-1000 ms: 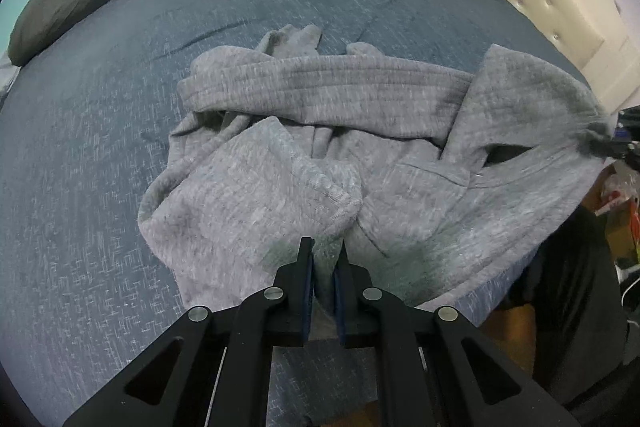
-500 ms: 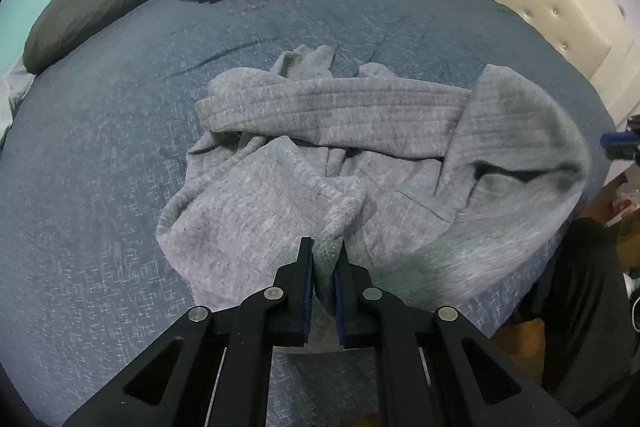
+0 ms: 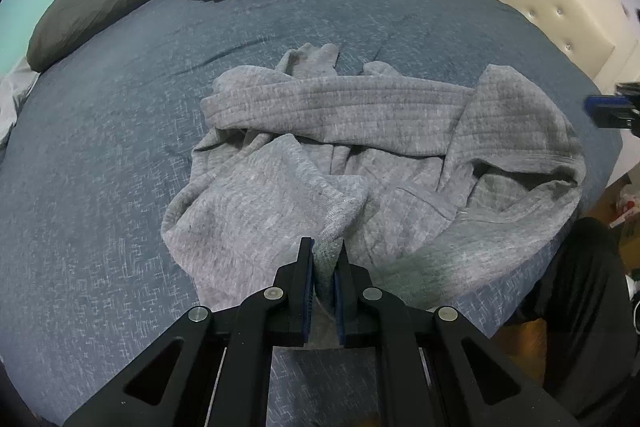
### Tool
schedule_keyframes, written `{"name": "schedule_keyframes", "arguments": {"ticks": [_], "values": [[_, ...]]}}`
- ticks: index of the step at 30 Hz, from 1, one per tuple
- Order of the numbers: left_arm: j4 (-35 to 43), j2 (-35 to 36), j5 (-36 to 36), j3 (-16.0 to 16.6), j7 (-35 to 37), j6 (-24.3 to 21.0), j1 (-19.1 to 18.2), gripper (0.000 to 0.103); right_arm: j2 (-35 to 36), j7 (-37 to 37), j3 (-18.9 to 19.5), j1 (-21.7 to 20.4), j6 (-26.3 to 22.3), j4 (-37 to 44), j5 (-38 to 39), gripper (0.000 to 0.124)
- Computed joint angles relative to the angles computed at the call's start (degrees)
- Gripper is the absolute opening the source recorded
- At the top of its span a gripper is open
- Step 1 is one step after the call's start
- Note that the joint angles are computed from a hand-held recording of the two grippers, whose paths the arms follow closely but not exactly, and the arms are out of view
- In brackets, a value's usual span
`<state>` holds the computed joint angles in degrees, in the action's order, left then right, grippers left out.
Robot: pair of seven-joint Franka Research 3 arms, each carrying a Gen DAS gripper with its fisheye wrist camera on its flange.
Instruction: Fold clothes
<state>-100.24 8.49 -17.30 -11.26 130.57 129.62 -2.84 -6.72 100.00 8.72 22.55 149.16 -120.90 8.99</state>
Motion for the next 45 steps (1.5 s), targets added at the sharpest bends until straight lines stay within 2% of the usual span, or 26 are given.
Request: {"name": "schedule_keyframes", "arguments": {"ticks": [2, 3, 4, 8, 13, 14, 16, 18, 23, 30, 38, 41, 45], "values": [[-0.3, -0.3, -0.3, 0.0, 0.1, 0.0, 0.1, 0.009, 3.9, -1.3, -0.1, 0.4, -2.4, 4.3, 1.1, 0.021], [-0.5, -0.5, -0.5, 0.0, 0.2, 0.0, 0.1, 0.009, 5.7, -1.5, -0.1, 0.6, -3.7, 6.3, 0.9, 0.033], [-0.7, -0.7, -0.6, 0.1, 0.3, 0.0, 0.1, 0.009, 7.7, -1.2, 0.0, 0.8, -5.4, 8.3, -0.5, 0.038], [-1.3, -1.3, -1.2, 0.3, 0.8, -0.2, 0.2, 0.009, 13.8, 1.1, -0.7, 2.5, -12.9, 14.2, -7.4, 0.038], [-1.7, -1.4, -1.2, 0.6, 1.2, 0.0, 0.3, 0.01, 16.2, 1.7, -1.9, 4.0, -17.0, 14.3, -12.5, 0.037], [-1.8, -1.4, -1.1, 0.6, 1.1, 0.1, 0.2, 0.01, 16.4, 2.1, -2.1, 4.2, -17.5, 14.2, -13.4, 0.034], [-1.8, -1.5, -1.0, 0.6, 0.9, 0.1, 0.2, 0.01, 16.7, 3.0, -2.5, 4.3, -18.1, 13.7, -14.0, 0.016], [-1.9, -1.6, -1.0, 0.6, 0.7, 0.2, 0.1, 0.011, 16.1, 4.2, -2.8, 4.3, -17.3, 12.3, -14.9, 0.006], [-1.9, -2.6, -2.3, 0.9, 0.3, -1.5, 0.5, 0.016, 12.4, 6.3, -2.9, 3.3, -11.9, 7.5, -15.2, 0.002], [-0.9, -5.0, -7.8, 2.1, -0.7, -2.6, 1.3, 0.044, 9.2, 4.7, -1.6, 2.4, -10.3, 4.7, -13.9, 0.002], [3.2, -2.0, -6.0, 0.0, -2.2, -5.0, -1.5, 0.045, 10.1, 4.7, -1.4, 1.8, -9.6, 4.9, -10.0, 0.002], [4.9, 0.5, -1.6, -1.5, -2.4, -6.4, -3.7, 0.045, 10.2, 5.8, -1.5, 1.9, -9.8, 5.2, -10.0, 0.002], [8.2, 4.7, 3.6, -2.5, -6.1, -8.6, -5.8, 0.045, 9.7, 5.9, -1.6, 1.7, -9.8, 4.9, -9.5, 0.003]]}}
